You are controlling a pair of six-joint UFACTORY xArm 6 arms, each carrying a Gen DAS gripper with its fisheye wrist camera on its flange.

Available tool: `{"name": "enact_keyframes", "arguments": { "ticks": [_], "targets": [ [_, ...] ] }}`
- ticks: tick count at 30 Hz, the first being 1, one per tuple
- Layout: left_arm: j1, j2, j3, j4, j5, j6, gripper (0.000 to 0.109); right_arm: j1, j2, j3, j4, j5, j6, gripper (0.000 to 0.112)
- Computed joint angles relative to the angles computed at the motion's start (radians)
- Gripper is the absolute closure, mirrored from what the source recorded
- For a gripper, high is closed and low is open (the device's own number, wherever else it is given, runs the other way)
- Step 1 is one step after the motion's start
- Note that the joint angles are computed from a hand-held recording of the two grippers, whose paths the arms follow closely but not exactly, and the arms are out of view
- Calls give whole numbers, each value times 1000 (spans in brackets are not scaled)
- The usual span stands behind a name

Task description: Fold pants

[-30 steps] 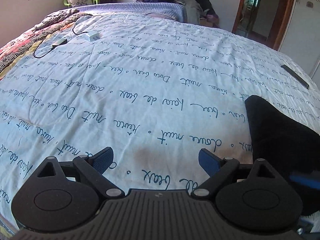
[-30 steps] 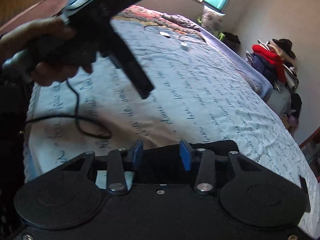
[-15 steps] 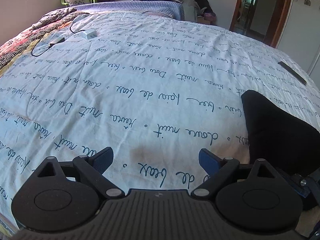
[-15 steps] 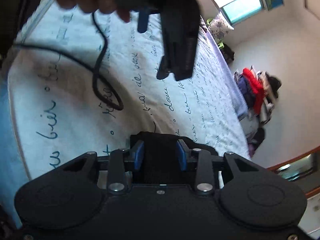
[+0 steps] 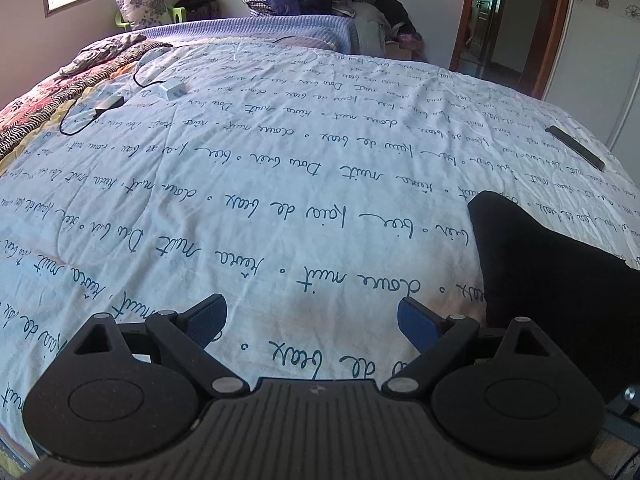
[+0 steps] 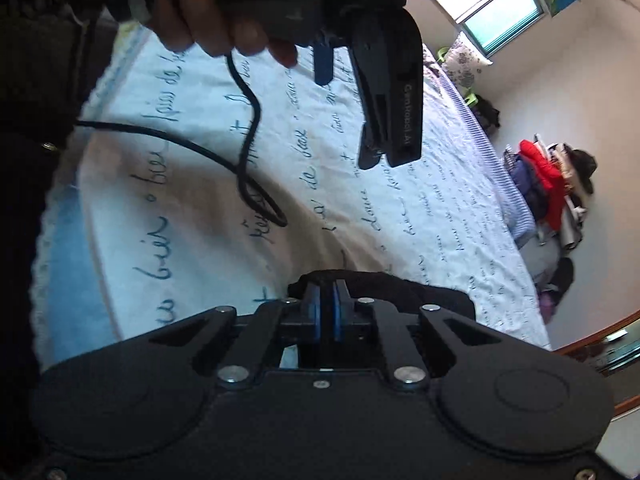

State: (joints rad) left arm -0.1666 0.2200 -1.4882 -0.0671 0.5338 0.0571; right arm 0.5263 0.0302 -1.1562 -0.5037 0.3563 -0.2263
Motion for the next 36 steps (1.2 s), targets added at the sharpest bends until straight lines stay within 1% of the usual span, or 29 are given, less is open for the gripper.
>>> {"name": "enact_keyframes", "arguments": {
  "ticks": [1,3,4,5,6,8,9,10,11,12,13,14,15,17,18,19,21,22,24,25,26,27,28,29,30,31,32,35,36],
  "targets": [
    [-4,2,-3,-10,-1,8,15,3,-3,10,31,5,-25,105],
    [-13,1,-2,-52,-4,61,15,8,-1,21,14,14,-28,105],
    [-19,-1,2,-69,-5,89,15,1,9,15,49,9,-61,103],
    [-26,-6,10,-94,-11,130,15,-6,6,21,126,-5,-122,97],
    [-34,-13,23,-119,-24,175,15,-10,9,3,231,19,-206,94],
    [-50,-36,67,-138,-78,251,15,-27,-31,-20,440,78,-350,94],
    [-56,-48,89,-173,-107,310,15,-49,-47,-36,523,83,-373,94],
    [-65,-61,112,-250,-133,411,15,-78,-46,-59,564,71,-359,94],
    [-72,-67,118,-340,-125,516,14,-108,-31,-91,563,57,-312,91],
    [-75,-70,114,-436,-93,621,14,-143,6,-139,521,38,-223,77],
    [-76,-68,105,-525,-50,714,14,-174,53,-195,474,30,-138,69],
    [-76,-64,97,-599,-5,790,14,-200,110,-266,469,44,-93,54],
    [-78,-57,91,-645,28,843,14,-222,175,-349,506,77,-77,50],
    [-91,-43,101,-695,40,910,14,-263,332,-550,689,180,-83,51],
    [-95,-34,101,-706,43,923,14,-282,411,-654,789,246,-96,51],
    [-95,-22,94,-711,58,923,14,-293,496,-749,848,300,-69,51],
    [-79,7,61,-743,132,906,15,-313,644,-950,881,427,-5,50],
    [-72,21,44,-750,165,876,16,-316,714,-1046,902,496,10,50],
    [-59,49,7,-749,228,794,19,-317,800,-1164,907,569,30,50],
    [-55,61,-8,-746,250,771,24,-318,831,-1207,928,591,9,51],
    [-52,72,-24,-738,269,753,35,-315,834,-1207,938,590,-27,57],
    [-50,77,-31,-741,280,745,40,-310,826,-1195,941,585,-59,75],
    [-45,81,-40,-754,307,742,54,-304,800,-1155,945,563,-74,81],
    [-40,86,-53,-759,338,732,64,-296,762,-1094,938,524,-83,91],
    [-45,78,-45,-747,327,710,66,-298,750,-1074,928,492,-97,96],
    [-52,67,-32,-733,307,695,74,-295,714,-1019,923,449,-105,97],
    [-60,52,-15,-720,286,690,80,-292,685,-970,924,407,-107,98],
    [-90,5,35,-661,220,658,89,-282,609,-852,921,286,-111,100],
    [-98,-4,41,-635,209,637,90,-282,589,-825,935,255,-115,101]
  ]
}}
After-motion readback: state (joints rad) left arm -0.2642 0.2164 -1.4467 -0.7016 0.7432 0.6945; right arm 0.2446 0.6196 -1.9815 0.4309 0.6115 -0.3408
